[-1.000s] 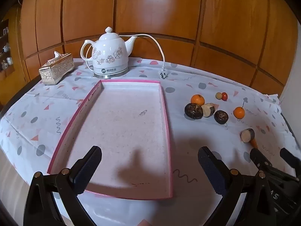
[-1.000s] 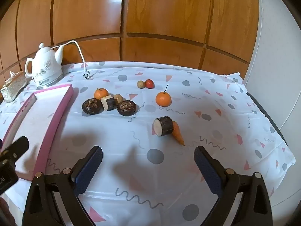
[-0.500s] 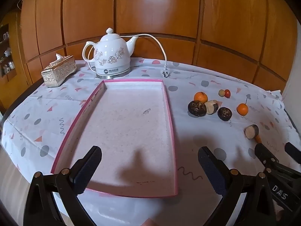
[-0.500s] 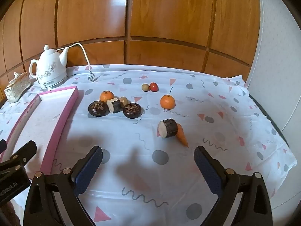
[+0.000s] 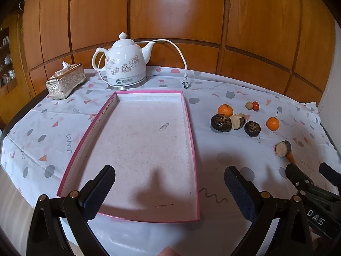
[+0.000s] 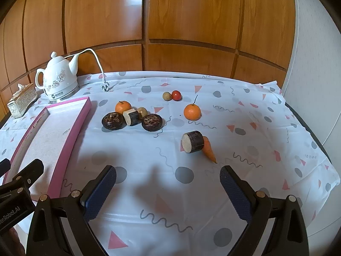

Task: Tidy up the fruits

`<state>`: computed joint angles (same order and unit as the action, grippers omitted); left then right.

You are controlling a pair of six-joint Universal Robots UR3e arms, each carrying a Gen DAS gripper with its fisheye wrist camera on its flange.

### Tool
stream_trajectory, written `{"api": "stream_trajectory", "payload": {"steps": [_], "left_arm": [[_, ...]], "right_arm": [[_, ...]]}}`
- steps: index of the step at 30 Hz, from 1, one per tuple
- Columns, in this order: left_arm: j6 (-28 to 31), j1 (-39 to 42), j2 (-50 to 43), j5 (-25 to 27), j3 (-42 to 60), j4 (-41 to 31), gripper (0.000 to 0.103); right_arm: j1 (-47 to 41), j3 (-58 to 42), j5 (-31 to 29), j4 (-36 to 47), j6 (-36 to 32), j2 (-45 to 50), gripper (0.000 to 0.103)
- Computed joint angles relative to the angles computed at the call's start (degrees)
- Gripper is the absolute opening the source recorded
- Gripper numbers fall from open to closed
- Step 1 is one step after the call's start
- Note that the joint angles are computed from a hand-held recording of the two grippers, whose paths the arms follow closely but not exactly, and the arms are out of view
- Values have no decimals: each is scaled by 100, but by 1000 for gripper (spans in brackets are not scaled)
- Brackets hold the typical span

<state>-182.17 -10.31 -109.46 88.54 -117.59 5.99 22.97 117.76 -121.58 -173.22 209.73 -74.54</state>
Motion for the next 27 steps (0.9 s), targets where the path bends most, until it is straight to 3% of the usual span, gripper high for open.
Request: {"api": "stream_trajectory", "payload": {"steps": [27], "left_arm": [[67,13,-31,-67,-15,17,103]], "right_arm": [[-28,41,70,-59,-14,13,99]]}}
